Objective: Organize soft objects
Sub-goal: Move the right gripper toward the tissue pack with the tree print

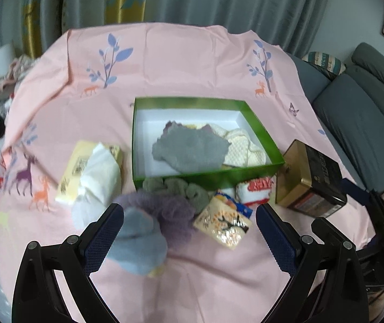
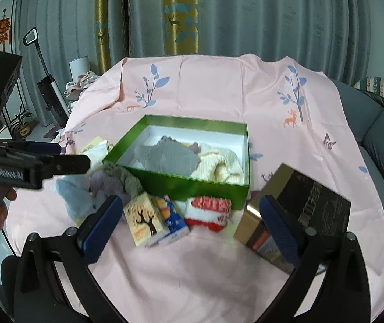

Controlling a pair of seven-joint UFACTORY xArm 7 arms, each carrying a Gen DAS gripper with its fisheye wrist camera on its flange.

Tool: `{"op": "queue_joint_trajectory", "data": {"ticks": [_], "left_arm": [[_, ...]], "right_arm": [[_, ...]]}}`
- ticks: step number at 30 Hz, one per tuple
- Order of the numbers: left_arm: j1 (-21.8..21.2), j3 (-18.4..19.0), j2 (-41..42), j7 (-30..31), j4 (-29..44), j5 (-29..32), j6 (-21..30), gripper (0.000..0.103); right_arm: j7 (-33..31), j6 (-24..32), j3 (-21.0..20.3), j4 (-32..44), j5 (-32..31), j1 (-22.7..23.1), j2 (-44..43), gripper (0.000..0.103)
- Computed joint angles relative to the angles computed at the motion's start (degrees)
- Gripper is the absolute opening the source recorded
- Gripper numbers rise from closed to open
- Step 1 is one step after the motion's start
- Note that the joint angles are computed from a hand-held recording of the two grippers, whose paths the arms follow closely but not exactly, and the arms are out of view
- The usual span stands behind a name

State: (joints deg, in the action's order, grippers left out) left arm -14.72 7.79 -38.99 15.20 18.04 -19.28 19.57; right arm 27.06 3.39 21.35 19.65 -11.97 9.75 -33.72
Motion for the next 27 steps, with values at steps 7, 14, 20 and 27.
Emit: {"op": "queue_joint_trajectory", "data": {"ticks": [7, 14, 20, 27], "left_arm": [[-3.1, 6.5, -6.2, 5.2, -5.4, -5.9, 2.2, 0.099], [-8.6, 10.2, -9.4, 10.4, -10.1, -12.4, 2.9, 0.099], [-17.0, 12.9, 1.0, 12.7, -7.1, -21.2, -1.0, 0.099], [-25.3, 17.0, 11.2, 21.9, -1.9, -37.1, -4.5, 0.099]], "right_arm": [[-4.7, -5.8, -7.4, -6.3, 3.0, 8.2, -0.2, 0.102], [-7.0, -14.0, -10.3, -9.0, 5.6, 13.1, 5.6, 0.1], [-8.9, -17.2, -7.1, -7.1, 6.5, 12.0, 12.3, 0.093], [-11.3, -18.9, -12.0, -4.0, 4.4, 15.3, 19.3, 0.073]]}}
